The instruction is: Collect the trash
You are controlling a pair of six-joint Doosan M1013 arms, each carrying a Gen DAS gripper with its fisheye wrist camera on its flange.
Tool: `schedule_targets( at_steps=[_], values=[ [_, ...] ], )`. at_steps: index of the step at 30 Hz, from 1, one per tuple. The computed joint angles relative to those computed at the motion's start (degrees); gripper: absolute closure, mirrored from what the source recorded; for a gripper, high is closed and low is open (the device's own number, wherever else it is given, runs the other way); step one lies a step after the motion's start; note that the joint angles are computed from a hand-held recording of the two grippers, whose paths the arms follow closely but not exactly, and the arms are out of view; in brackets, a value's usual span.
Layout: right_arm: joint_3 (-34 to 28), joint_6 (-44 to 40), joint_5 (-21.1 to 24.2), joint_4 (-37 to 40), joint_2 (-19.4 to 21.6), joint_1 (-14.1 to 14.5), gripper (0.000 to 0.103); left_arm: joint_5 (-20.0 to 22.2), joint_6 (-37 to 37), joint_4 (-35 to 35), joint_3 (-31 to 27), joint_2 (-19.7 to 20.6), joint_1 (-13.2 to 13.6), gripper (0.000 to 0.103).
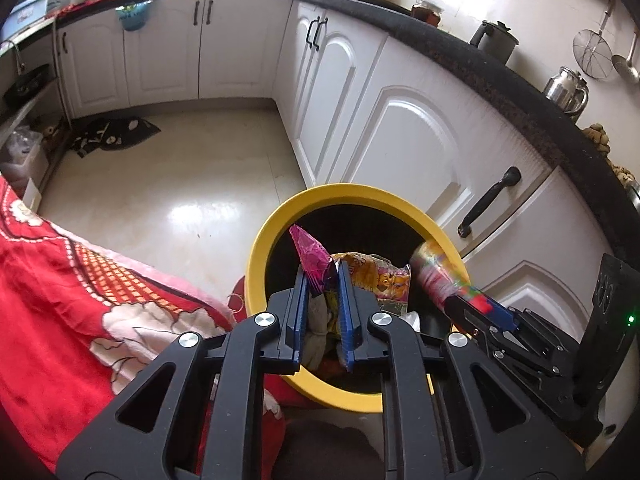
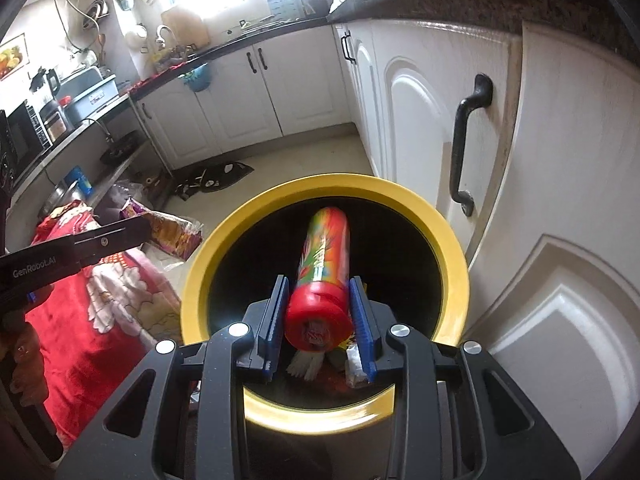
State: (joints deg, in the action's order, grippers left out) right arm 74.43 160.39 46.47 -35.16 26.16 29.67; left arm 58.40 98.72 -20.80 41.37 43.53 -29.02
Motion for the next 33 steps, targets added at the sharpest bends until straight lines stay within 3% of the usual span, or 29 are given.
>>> schedule_targets(
  at_steps=[6,8,12,14,19,33],
  values=[
    [0.82,1.97,0.72,-0.39,-0.11,-0.03,0.06,2.52,-0.89,-0.41,-2.35,1.85,-0.09,0.088],
    [1.03,2.31,0.72,-0.56,-0.29,-0.02,0.057,2.38,-1.24,-0.1,-2.09,1.79,-0.09,0.067],
    [1.57,5.11,1.09,-3.1,-0.92,0.52,0.048,1.89,-1.89,0.09,-1.07,1.19,0.18,0.048],
    [1.65,6.57,1.55,-4.65,-1.2,0.89,0.042,1.38,-2.3,0.53,-0.09,0.52,0.44,0.032],
    [1.25,8.65,2.31,-7.71,-1.69,1.69,0.033,-0.77,-3.13,1.41,2.25,-1.41,1.08,0.013],
    [-0.55,11.83,5.93,-16.48,-2.89,5.87,0.008,-11.7,-5.31,4.17,12.96,-10.14,2.64,0.011]
  ],
)
